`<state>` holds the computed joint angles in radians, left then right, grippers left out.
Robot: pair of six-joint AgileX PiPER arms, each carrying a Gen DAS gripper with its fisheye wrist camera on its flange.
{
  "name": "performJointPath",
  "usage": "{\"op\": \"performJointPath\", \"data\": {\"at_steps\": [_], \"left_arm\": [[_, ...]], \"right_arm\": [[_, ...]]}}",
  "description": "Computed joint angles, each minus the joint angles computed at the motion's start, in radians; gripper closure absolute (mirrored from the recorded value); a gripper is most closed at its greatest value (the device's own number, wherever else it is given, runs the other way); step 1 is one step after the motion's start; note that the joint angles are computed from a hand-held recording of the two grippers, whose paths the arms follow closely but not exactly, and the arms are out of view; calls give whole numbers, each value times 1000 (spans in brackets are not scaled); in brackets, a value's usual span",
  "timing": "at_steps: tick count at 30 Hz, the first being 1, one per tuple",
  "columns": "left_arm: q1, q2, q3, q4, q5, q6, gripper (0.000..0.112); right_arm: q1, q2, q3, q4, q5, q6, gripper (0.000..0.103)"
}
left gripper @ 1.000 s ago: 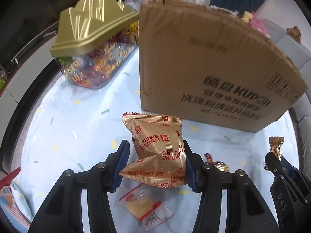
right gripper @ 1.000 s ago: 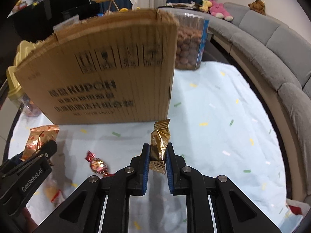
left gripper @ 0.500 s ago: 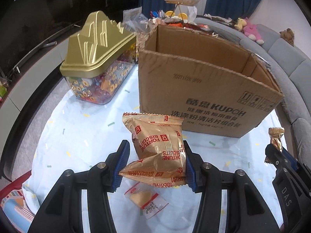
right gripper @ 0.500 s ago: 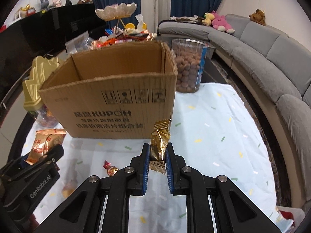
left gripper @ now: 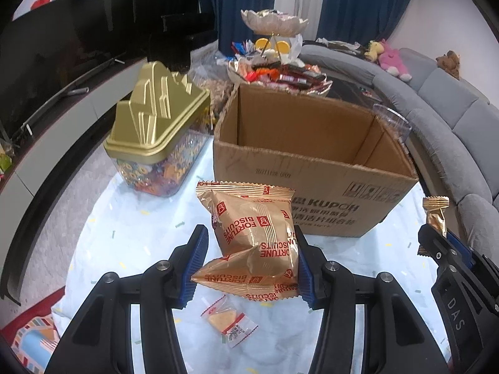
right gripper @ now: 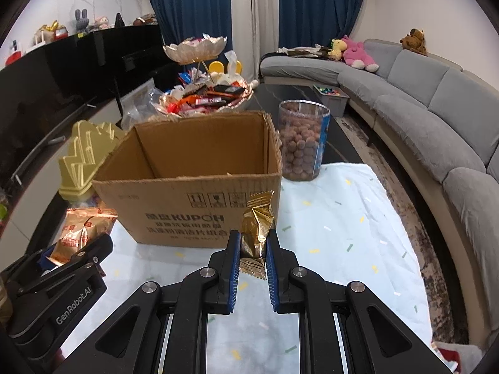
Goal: Organize snacks
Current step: 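Lift and carry both held snacks over the open cardboard box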
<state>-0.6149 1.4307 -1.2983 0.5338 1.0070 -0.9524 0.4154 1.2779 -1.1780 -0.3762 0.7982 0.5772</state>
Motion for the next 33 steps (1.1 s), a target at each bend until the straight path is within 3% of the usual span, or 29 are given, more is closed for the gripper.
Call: {"op": "performJointPath", "data": {"at_steps": [15,33], "left_arm": [[-32,-49,-155,8,107,105,61],[52,88,-500,-98,168,338,61]], "right_arm": [[90,-45,-157,-51,109,-5,86],[23,82,-437,57,155,-191,86]]}}
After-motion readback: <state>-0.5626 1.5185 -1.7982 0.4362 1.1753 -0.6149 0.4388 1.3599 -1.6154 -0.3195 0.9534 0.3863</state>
